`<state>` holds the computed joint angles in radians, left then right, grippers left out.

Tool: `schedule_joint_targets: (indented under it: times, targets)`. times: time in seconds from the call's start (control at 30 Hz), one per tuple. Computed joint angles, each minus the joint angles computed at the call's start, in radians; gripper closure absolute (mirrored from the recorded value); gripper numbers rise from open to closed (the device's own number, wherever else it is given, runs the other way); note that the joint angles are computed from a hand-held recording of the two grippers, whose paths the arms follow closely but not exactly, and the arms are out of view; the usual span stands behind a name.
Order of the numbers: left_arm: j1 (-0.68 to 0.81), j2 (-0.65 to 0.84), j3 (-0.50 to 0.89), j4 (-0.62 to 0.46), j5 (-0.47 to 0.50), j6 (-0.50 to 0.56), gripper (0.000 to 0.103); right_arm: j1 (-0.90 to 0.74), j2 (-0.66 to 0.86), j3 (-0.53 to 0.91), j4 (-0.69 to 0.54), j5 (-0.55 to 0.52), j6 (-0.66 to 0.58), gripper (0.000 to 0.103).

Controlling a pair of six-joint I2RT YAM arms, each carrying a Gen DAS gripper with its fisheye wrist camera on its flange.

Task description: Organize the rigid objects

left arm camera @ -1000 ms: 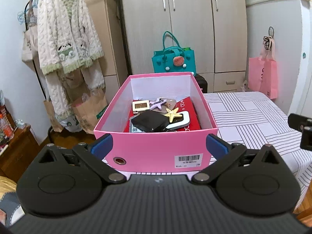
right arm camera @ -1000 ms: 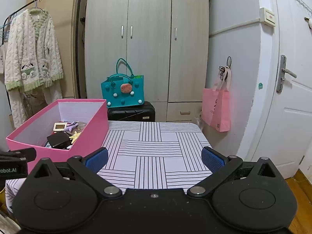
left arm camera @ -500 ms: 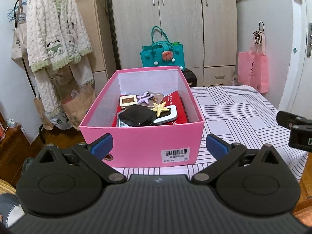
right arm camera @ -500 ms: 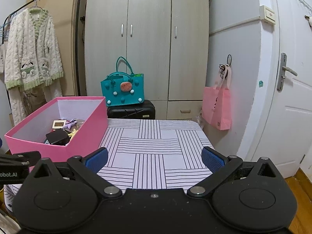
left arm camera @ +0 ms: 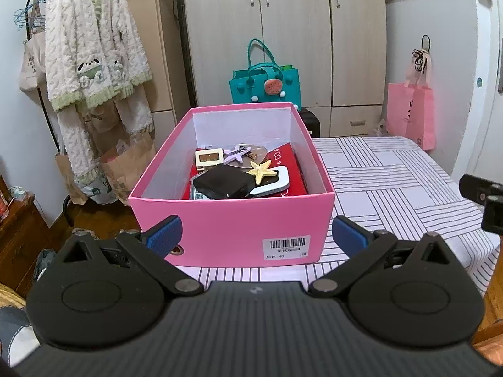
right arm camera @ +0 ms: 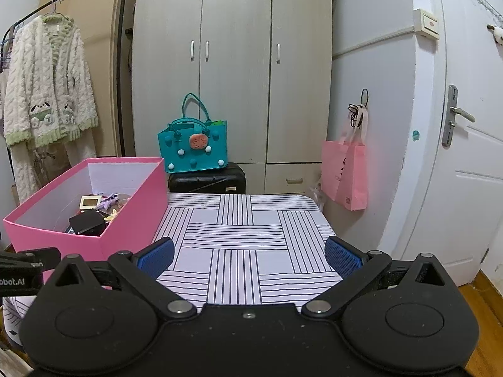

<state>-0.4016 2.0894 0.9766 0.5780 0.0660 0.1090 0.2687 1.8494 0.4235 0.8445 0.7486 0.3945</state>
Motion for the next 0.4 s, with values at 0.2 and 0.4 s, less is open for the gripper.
schedule_joint_targets:
  times: [0.2,0.4]
  targets:
    - [-0.001,0.003,-0.012,0.029,-0.011,0.001,0.0,-0.001,0.006,0.001,-0.006,-0.002,0.009,0.0]
    - [-0.002,0.003,-0.017,0.043,-0.013,0.003,0.0,-0.002,0.001,-0.002,-0.009,-0.002,0.007,0.0]
